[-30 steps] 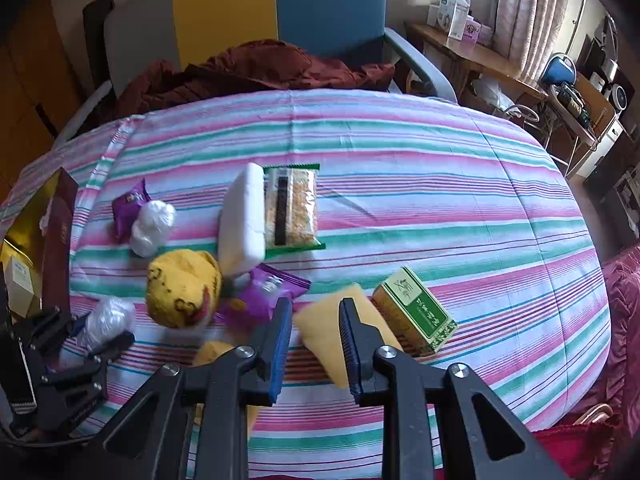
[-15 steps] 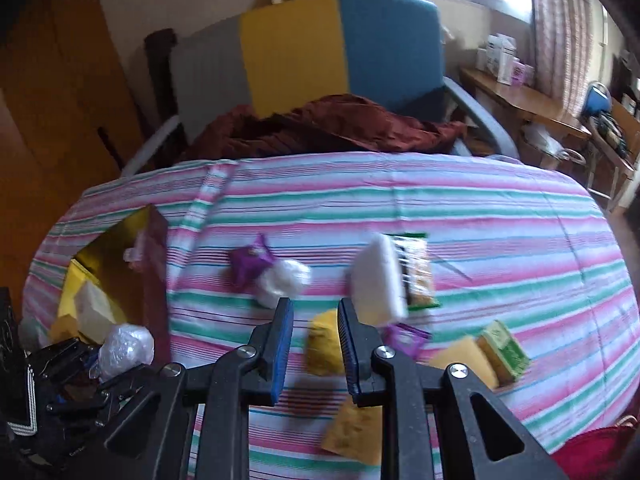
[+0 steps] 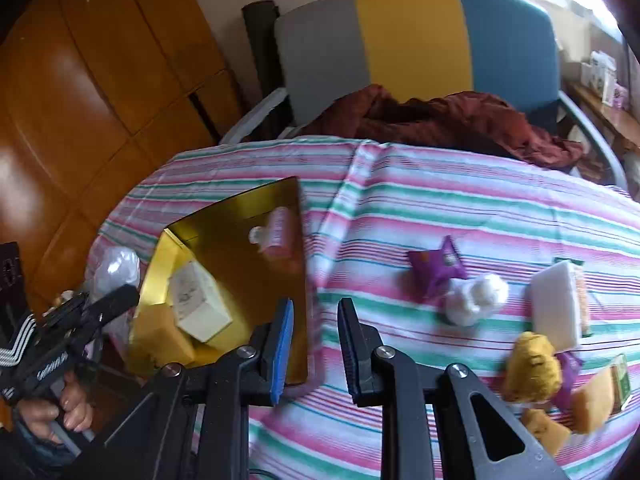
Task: Organize objects
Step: 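Carry the plastic-wrapped bundle over the gold tray with the left gripper, then lower the plastic-wrapped bundle into the tray with the left gripper while the right grasps a yellow sponge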
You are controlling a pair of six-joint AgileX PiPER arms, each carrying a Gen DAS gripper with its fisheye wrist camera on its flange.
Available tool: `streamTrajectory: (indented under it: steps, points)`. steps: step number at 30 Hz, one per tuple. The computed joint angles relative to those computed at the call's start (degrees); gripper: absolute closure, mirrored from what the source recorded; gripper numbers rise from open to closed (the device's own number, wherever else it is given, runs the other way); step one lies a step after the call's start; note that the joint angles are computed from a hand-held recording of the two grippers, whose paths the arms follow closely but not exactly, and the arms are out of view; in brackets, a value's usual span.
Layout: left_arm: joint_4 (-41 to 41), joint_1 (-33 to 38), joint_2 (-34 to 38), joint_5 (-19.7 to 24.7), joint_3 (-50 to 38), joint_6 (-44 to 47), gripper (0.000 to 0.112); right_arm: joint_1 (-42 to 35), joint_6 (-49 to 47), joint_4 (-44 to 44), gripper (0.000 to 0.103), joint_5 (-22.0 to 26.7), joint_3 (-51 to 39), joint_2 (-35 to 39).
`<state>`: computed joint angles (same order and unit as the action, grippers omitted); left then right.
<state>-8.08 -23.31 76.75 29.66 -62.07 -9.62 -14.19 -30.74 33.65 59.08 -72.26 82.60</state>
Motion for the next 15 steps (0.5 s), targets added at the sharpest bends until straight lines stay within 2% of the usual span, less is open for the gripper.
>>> streamTrajectory:
  steps: [6,9,11,15]
  points:
    - [-4.78,6.73,-2.34,0.14,3.82,5.06,0.079,3.61,2.21,-2.35,0.080,-1.35,0.96,-0.61]
    - [-5.97,7.51,-3.18,-0.13,5.31,6.42,0.079,2.56,7.12,-8.86,0.070,-3.90,1.92,-1.81]
    - [-6.30,7.48,-3.11,-0.26,5.41,6.76,0.079,-1.17,8.42,-12.20,0.052,-3.94,2.10,-1.90]
    - [-7.42,6.99,-3.00,-0.26,5.23,7.49,0.079,-11.69,9.34,-18.91,0.047,-2.74,0.92,0.14]
